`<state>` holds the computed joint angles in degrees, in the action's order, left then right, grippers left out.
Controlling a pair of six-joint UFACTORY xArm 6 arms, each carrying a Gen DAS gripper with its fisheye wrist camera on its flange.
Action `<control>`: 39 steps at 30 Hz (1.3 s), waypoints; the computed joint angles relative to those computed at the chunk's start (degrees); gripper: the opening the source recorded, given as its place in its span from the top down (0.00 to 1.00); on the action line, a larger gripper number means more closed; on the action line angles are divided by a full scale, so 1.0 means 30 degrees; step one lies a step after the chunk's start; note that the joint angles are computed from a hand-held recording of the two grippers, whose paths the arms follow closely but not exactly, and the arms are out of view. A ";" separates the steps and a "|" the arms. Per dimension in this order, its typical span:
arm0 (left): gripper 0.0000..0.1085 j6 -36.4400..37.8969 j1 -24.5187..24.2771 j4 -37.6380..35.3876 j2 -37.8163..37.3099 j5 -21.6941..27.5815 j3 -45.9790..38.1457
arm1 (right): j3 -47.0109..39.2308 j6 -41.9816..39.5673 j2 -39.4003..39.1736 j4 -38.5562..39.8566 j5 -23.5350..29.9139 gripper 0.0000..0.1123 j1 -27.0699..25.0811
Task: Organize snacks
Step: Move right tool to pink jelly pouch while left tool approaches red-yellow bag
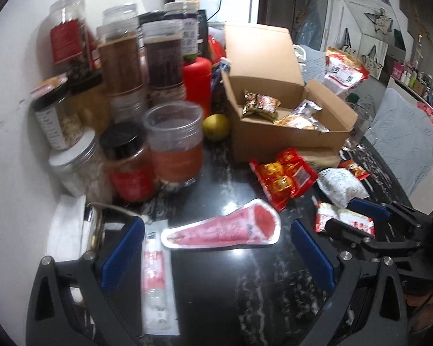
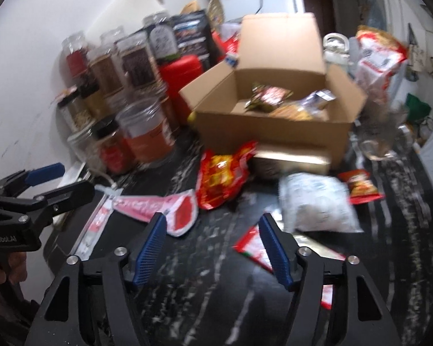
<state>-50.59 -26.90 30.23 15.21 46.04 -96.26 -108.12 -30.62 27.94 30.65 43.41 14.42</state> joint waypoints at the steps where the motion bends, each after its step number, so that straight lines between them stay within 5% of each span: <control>1: 0.05 0.0076 0.0122 -0.0070 -0.0133 0.0000 0.0225 | -0.0214 -0.0005 0.0220 -0.0025 0.0182 0.40 0.0114; 9: 0.05 0.0240 0.1144 -0.0312 -0.1126 -0.1031 0.2073 | -0.4369 0.1249 0.3642 -0.0328 0.3006 0.39 0.0786; 14: 0.05 0.0730 0.1603 -0.0902 -0.1014 -0.1384 0.2273 | -0.7987 0.2623 0.6150 -0.0443 0.4732 0.49 0.0697; 17: 0.05 0.0914 0.1758 -0.1165 -0.0774 -0.1403 0.2078 | -1.0409 0.3322 0.7739 -0.0455 0.5869 0.59 0.0571; 20: 0.05 0.0995 0.1873 -0.1428 -0.0644 -0.1501 0.1965 | -1.2865 0.3729 0.9279 -0.0181 0.7128 0.81 0.0471; 21: 0.05 0.0949 0.1884 -0.1406 -0.0621 -0.1490 0.1934 | -1.3525 0.3956 0.9696 -0.0369 0.7364 0.97 0.0496; 22: 0.05 0.0914 0.1880 -0.1372 -0.0589 -0.1436 0.1884 | -1.3824 0.4103 0.9893 -0.0441 0.7489 0.97 0.0501; 39: 0.05 0.2574 0.1143 -0.2990 0.0806 -0.1945 0.0321 | -0.1922 0.1776 0.2418 0.1636 0.2946 0.99 -0.0807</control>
<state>-42.87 -23.47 21.26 17.63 40.20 -95.30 -113.89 -25.29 35.20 35.56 52.25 12.00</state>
